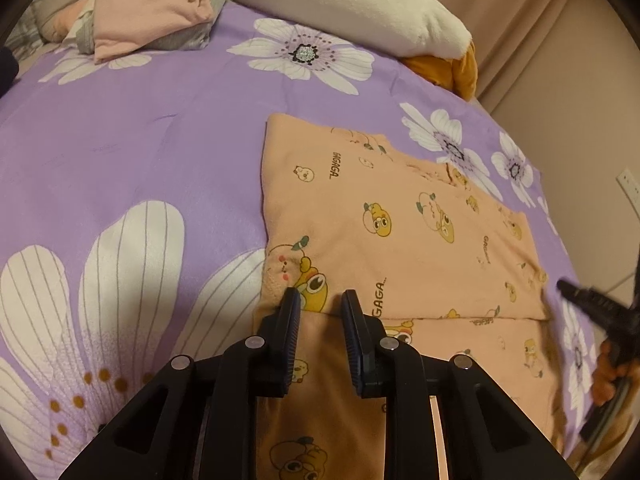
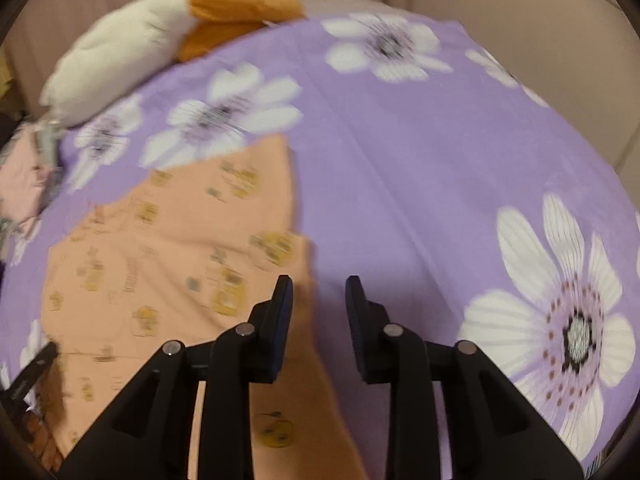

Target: Fold small clothes

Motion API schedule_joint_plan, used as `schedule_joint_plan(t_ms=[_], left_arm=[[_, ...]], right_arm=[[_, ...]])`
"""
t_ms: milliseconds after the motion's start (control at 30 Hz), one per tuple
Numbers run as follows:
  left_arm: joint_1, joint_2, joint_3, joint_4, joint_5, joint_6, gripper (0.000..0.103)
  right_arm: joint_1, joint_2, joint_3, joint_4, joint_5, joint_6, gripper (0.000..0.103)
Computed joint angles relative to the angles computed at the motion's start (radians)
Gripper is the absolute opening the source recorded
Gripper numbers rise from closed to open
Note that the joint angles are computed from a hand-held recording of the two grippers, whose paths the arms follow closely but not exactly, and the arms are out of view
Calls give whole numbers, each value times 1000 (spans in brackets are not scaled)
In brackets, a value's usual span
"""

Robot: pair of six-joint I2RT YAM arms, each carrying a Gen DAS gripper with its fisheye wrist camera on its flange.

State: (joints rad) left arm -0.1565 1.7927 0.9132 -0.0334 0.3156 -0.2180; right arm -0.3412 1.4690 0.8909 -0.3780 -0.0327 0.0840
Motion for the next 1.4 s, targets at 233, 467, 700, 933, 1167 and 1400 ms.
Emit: schedule_joint_plan(t_ms=[233,467,700,933,1167,1400], left_arm=[[-2,-22,-16,1,-16,17,24],[-22,-31,-17,-5,-65,36,24],[-34,-37,-23,2,-85,39,24],[32,-140,-96,-45,48,-8,24],[344,-604,-393,-154,358,-125,63],[542,-901,-472,-549,537,-62,74]], right_arm=[[59,262,155,-14,23,47,19],[61,135,110,-42,12,-24,22],[5,97,-41,40,-54,-58,22],[-97,-132,-138,-96,-167,-56,26],[-558,-489,-224,-404,-566,-173,53],[-995,-497,-222,-858,-775,-686,57]])
